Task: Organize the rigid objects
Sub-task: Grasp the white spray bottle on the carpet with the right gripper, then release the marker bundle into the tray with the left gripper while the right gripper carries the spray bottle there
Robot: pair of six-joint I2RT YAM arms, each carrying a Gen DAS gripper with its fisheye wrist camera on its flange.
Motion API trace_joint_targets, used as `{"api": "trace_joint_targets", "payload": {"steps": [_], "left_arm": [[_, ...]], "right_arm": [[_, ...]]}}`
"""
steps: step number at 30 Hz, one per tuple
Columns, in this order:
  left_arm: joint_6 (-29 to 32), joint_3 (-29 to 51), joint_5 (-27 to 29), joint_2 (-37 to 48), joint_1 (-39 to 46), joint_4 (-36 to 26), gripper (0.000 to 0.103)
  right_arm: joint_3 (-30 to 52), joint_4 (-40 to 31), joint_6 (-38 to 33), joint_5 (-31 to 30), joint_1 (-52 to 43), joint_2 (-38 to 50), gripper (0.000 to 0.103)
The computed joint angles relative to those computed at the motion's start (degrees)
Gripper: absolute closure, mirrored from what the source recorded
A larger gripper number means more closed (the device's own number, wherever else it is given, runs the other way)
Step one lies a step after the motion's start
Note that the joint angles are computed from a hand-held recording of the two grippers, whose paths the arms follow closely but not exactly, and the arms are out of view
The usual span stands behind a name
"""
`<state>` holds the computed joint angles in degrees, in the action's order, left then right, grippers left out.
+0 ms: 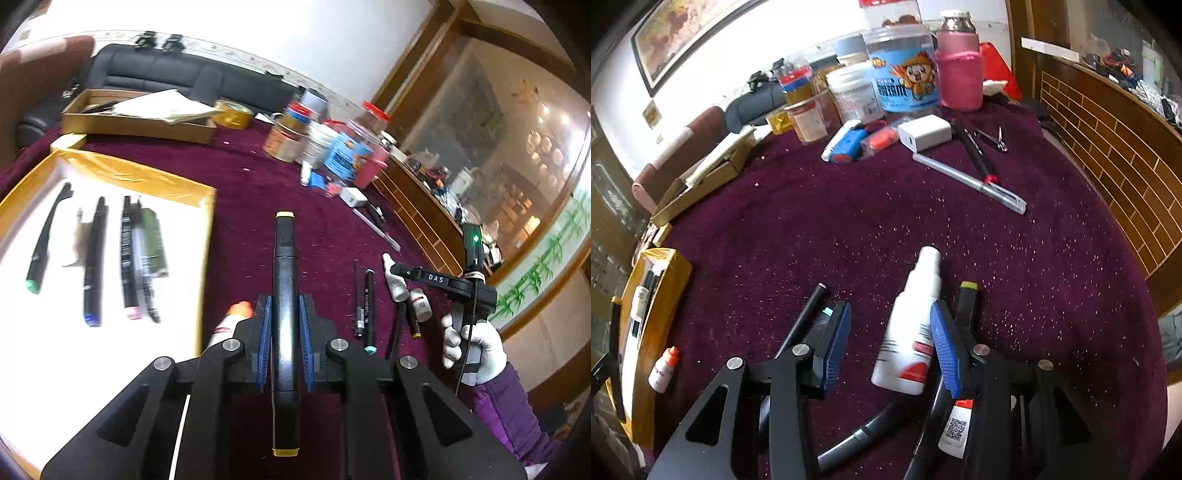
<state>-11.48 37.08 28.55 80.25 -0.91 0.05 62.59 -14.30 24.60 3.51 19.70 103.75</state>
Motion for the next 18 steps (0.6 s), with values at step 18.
{"api": "trace_joint_targets", "payload": {"steps": [18], "left_arm": [[3.23, 0.89, 3.65, 2.08, 14.78, -4.96, 0.091]], "right_arm": [[-3.49, 2.43, 7.21, -9.6, -0.47, -4.31, 0.077]]}}
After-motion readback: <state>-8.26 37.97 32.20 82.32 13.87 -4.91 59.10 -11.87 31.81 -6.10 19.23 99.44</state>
